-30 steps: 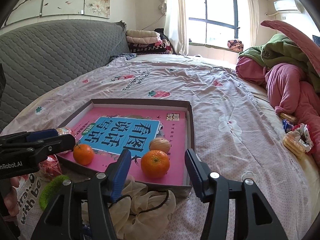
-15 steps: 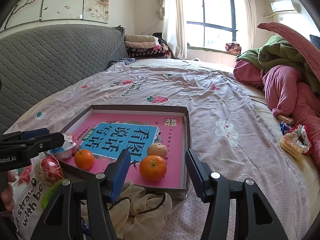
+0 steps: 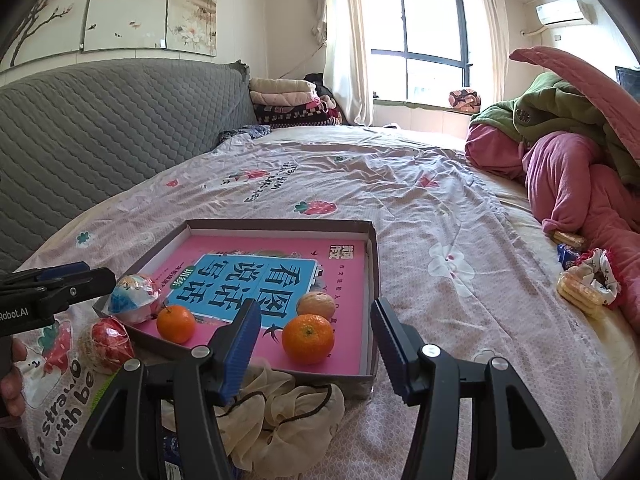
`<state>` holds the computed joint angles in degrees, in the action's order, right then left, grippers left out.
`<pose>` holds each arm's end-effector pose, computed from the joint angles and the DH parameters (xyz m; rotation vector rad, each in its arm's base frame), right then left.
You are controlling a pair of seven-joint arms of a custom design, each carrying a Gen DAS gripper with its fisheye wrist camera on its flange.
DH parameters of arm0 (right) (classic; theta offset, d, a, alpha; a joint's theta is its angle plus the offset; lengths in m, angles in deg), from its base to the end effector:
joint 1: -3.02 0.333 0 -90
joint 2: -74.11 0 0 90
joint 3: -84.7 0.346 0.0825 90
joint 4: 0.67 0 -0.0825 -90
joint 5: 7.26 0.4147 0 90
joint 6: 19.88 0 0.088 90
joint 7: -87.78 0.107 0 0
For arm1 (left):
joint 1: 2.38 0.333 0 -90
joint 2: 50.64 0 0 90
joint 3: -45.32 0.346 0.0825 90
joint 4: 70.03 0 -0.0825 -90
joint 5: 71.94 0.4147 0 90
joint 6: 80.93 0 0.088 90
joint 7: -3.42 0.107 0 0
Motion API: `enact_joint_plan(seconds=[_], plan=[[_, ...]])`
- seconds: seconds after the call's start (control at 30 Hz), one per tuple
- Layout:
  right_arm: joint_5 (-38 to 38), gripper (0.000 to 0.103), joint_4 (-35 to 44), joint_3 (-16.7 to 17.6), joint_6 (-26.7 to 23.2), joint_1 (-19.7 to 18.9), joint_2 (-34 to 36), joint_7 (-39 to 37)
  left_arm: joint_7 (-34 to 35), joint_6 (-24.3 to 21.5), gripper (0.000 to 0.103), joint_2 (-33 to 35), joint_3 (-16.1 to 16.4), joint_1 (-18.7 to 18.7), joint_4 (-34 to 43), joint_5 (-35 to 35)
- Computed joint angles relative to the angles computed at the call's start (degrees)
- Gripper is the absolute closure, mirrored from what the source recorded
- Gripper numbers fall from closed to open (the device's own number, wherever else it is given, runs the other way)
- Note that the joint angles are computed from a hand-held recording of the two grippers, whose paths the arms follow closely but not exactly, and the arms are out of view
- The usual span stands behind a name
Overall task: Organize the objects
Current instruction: 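Withdraw both open grippers from the box toward the green ring and cloth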
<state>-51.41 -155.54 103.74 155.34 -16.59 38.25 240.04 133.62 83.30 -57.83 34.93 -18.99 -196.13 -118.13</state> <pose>0.4041 0.0610 0.5026 -1.3647 1.8810 -0.9939 0.5258 -0.2269 0.5304 -1.3517 2.2451 -1.1734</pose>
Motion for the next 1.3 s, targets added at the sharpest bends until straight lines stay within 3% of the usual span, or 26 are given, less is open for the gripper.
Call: enact_joint_plan(seconds=[0.6,1.3], plan=[[2.79,0.046,-2.01,-1.7,-0.87,2.92,-2.02,-1.51,-1.99,-0.2,0.033,-2.33,0.17,-0.37,-3.68,2.97],[4.18,0.046,-3.42,-3.29,-5.46,7.43,-3.53,-1.7,-3.71,0.06,0.033,-4.91,0.72,-1.48,-8.22,6.14]])
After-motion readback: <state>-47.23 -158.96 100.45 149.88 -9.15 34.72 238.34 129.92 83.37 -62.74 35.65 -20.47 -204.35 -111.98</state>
